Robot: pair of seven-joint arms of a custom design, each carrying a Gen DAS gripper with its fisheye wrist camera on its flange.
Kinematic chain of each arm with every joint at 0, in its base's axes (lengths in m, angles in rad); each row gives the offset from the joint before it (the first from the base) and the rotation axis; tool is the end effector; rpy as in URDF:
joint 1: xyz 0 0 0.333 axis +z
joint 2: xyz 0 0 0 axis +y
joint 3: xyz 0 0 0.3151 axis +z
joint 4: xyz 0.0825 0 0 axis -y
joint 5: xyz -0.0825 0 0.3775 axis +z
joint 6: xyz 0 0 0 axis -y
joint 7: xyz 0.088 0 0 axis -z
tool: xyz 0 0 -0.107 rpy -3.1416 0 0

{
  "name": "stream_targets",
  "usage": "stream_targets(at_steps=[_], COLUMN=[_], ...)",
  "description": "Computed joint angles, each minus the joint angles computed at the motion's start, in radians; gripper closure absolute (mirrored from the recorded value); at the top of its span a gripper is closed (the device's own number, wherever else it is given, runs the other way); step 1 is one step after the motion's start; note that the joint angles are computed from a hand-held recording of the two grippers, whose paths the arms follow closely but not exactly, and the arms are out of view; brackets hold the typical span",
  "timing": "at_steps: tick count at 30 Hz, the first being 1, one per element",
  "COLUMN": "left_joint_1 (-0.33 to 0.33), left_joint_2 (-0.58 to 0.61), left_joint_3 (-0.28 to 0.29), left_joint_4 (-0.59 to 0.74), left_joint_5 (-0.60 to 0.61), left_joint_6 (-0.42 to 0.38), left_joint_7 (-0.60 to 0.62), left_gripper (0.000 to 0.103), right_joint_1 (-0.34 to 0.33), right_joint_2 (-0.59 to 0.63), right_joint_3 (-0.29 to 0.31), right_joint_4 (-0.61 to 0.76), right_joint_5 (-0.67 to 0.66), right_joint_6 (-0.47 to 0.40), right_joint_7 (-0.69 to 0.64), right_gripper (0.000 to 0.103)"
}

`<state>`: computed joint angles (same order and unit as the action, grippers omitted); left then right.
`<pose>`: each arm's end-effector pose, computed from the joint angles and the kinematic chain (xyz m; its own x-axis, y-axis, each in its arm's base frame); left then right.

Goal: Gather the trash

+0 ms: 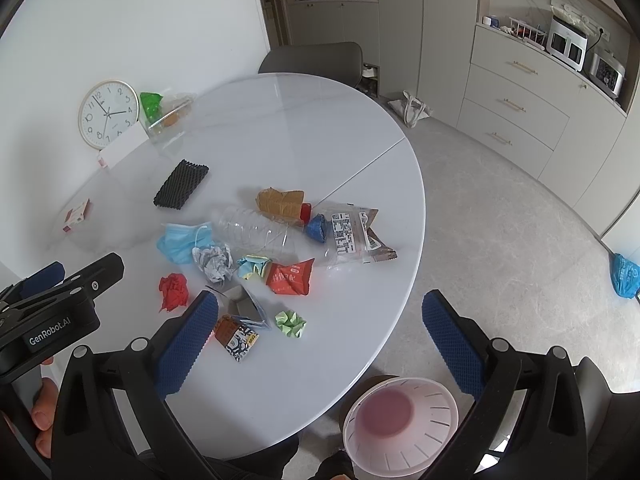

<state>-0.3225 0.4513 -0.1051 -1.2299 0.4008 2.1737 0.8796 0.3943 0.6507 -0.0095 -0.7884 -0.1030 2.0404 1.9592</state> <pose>0.6723 -0.2696 0.5719 0.1358 -0.9906 0.0142 -0.8204 -0.1205 -0.5589 0.6989 0.2803 0.6270 0.0532 -0.9921 -0.1136 -0.8270 0.0200 -0.5619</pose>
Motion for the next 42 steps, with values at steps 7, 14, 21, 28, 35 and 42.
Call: stream_targets(at_steps=[7,14,21,28,35,42], left_joint_1=[0.001,0.001,0.002,0.004,0.021,0.069], left_joint_2=[-0.003,0.0,-0.002,-0.002,-0.01,-0.02], left_joint_3=[0.0,0.0,0.0,-0.001,-0.004,-0.007], left_joint_4=[-0.005,0.0,-0.003,-0.005,-0.034,-0.111], left_joint_5=[-0.002,-0.003,-0.004,-0.007,-0.021,-0.068], left_joint_6=[0.002,-0.002,0.0,-0.003,0.021,0.077], left_joint_7=[0.001,0.002,0.002,0.003,0.028,0.083], left_gripper=[0.008,0.008,0.008,0.008,0.008,0.008], right_joint_1=[0.0,0.0,0.0,0.0,-0.004,-0.017], right_joint_2=[-0.001,-0.001,0.002,0.002,-0.043,-0.087], right_joint_3=[0.0,0.0,0.0,0.0,0.011,0.027], right_joint_4=[-0.001,-0.001,0.005,0.004,-0.095,-0.219], right_joint_5=[0.001,0.0,0.001,0.002,0.013,0.038], right_joint_6=[-0.001,-0.002,-0.005,-0.005,0.051,0.111], right_joint_7=[0.0,0.0,0.0,0.0,0.003,0.015], right_gripper=[0.002,0.002,0.002,0.002,0.002,0.002])
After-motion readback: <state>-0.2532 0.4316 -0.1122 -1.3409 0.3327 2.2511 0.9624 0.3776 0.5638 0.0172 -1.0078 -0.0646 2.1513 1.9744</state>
